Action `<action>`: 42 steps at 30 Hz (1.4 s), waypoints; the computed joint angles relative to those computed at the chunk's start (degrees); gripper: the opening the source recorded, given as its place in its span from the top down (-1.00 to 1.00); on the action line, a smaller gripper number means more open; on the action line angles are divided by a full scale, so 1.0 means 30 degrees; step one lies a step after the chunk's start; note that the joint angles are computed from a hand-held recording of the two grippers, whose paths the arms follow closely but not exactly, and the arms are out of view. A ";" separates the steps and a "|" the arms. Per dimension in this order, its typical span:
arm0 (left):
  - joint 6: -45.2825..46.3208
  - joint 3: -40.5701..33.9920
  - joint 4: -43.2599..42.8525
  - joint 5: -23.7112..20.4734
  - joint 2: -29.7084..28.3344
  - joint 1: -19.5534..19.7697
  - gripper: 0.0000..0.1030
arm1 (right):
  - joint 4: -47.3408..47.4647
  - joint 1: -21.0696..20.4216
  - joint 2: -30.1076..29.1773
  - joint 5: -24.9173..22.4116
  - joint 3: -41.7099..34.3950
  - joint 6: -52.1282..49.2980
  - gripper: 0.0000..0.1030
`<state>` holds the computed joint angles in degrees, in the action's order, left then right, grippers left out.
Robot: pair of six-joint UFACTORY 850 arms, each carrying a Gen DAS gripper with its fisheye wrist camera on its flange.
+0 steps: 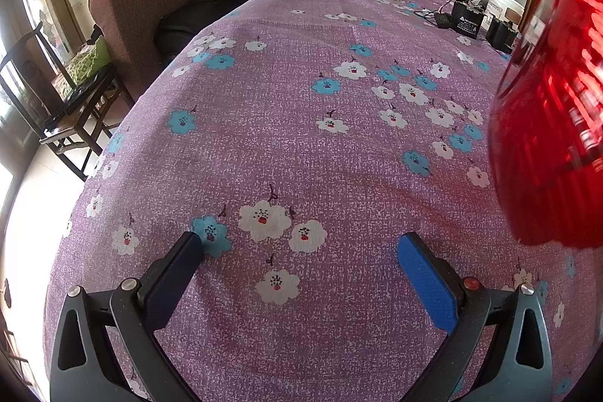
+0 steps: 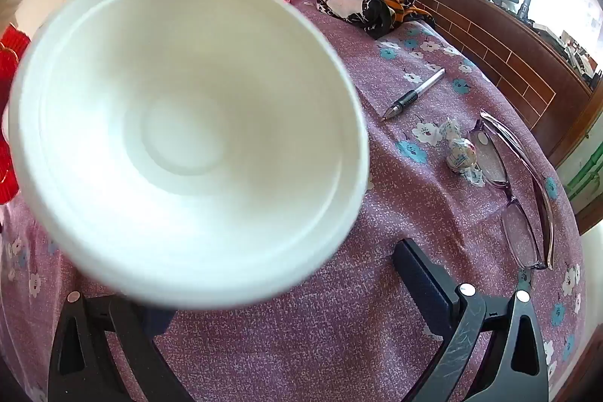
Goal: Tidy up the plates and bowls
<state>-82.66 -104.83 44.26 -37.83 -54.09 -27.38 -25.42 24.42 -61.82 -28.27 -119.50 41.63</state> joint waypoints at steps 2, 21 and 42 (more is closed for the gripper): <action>0.0000 0.0000 0.0000 0.0000 0.0000 0.0000 -1.00 | 0.0000 0.0000 -0.0007 -0.0003 -0.0011 -0.0004 -0.99; 0.0008 -0.0003 -0.0008 -0.0003 -0.0001 0.0000 -1.00 | 0.0003 -0.0007 -0.0024 0.0002 -0.0026 -0.0009 -0.99; -0.0224 -0.0066 0.0041 -0.0360 -0.0036 -0.0073 -1.00 | 0.0001 -0.0084 0.0066 0.0133 0.0157 -0.0044 -0.99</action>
